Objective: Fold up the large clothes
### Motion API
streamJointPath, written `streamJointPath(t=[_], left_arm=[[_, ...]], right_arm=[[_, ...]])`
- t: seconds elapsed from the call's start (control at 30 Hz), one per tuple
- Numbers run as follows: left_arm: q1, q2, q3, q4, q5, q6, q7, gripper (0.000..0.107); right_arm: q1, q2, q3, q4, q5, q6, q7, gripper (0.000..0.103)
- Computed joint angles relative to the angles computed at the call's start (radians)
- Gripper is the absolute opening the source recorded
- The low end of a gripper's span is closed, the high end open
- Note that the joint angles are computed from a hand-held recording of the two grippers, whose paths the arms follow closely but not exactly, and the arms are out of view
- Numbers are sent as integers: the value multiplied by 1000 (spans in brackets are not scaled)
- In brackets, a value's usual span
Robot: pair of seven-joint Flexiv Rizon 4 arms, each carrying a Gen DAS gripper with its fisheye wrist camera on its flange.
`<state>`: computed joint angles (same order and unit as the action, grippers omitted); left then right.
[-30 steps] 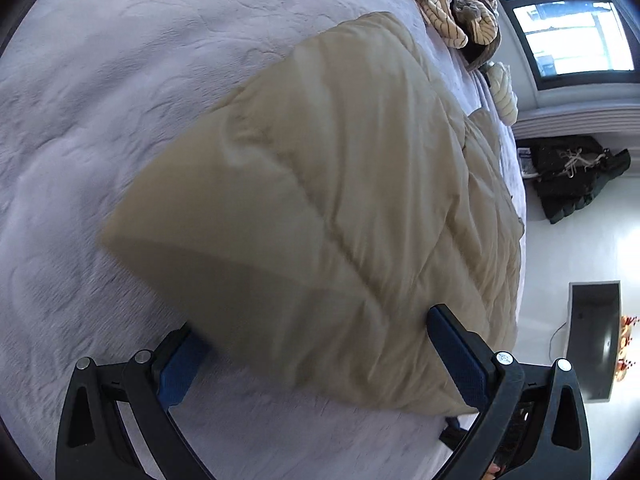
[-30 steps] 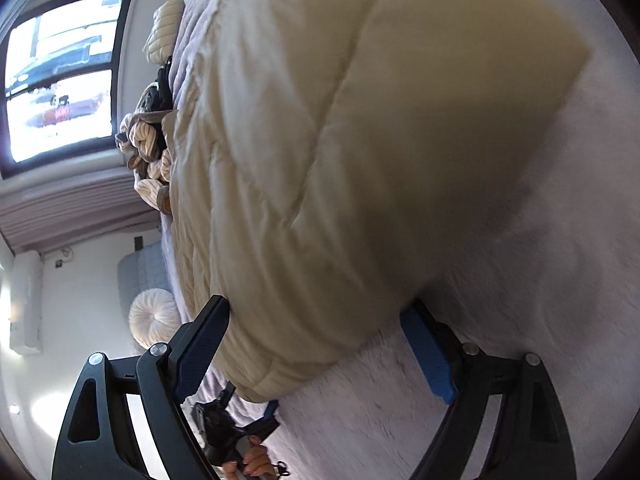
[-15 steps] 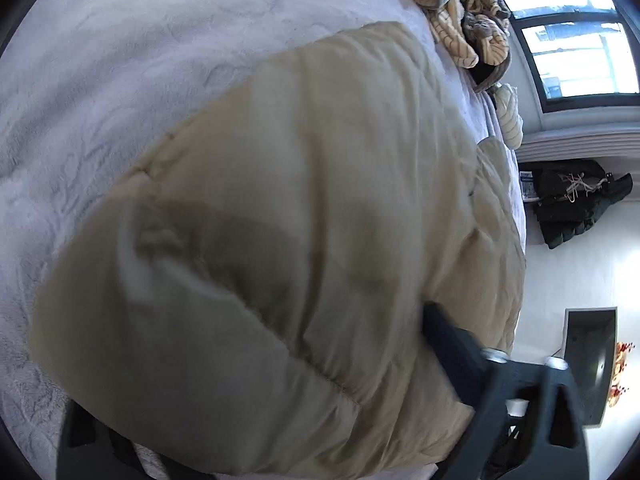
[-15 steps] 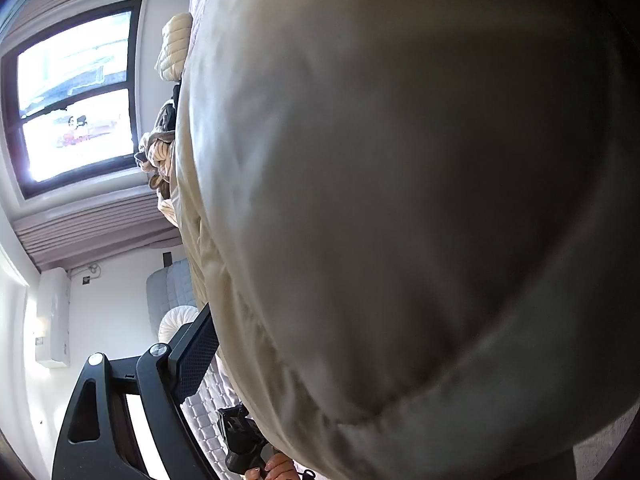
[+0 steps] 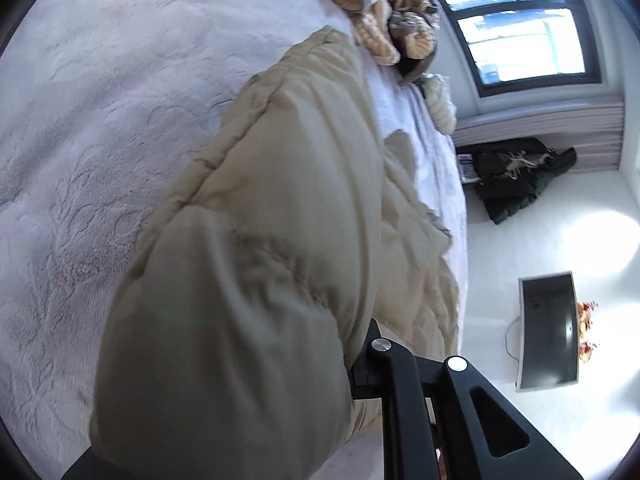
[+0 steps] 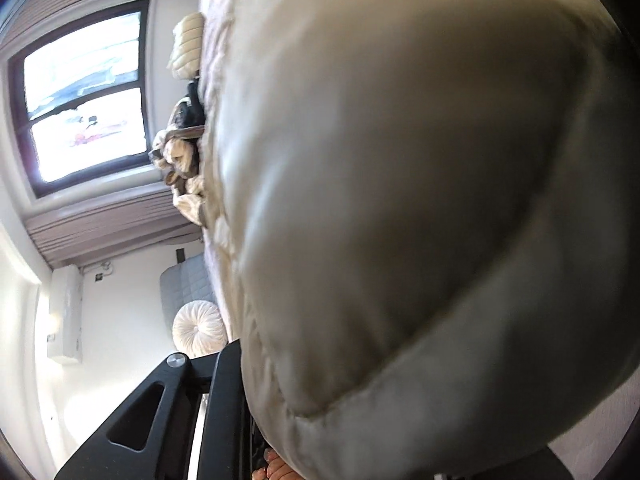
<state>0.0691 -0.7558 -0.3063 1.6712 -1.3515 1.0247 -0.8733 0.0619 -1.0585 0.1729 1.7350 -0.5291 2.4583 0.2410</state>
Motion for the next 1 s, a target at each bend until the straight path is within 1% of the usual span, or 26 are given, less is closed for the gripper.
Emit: streamJointPath(t=[0.17,0.27,0.43,0.53,0.57,0.6,0.63,0.67,0.7,0.77,0.8,0.87,0.9,0.93,0.97,1.0], left_arm=[[23,102,20,106,-27,-79,47,18],[17,163,58,173,-24,-134,59,18],[22,267,130,317,-20,-270,61,18],[22,324,184,396,41,-341,64,18],[20,339,198,420,58,-353,67,18],[18,348,214,437,90,-364,57,18],[18,352,226,454,110,-371,50,18],[19,356,236,472,127,-376,45,18],[14,351,246,480,158,-367,25,18],[10,344,251,491,182,-350,-2,19],[8,342,254,495,196,-343,-30,23],[9,342,254,495,219,-335,-62,29],[7,348,263,493,257,-329,-94,42],[5,355,270,494,291,-319,-120,60],[6,360,276,498,323,-310,-133,66],[7,370,286,496,369,-303,-156,68]], right_arm=[[7,62,-4,86,4,37,-35,20],[17,111,4,173,20,67,-60,20],[52,165,31,329,97,148,-95,20],[88,182,52,418,164,215,-114,20],[91,182,52,419,166,217,-108,20],[87,182,53,445,165,240,-111,20],[97,179,58,470,177,265,-117,20],[88,172,57,472,164,271,-106,21],[94,158,61,484,172,288,-104,22],[89,134,60,479,158,287,-82,27],[89,122,63,479,159,286,-68,29],[84,119,61,474,151,256,-35,40],[78,129,57,458,136,215,-10,41],[71,141,55,463,123,197,1,43],[74,144,57,470,125,198,-2,45],[62,161,54,477,101,177,8,46]])
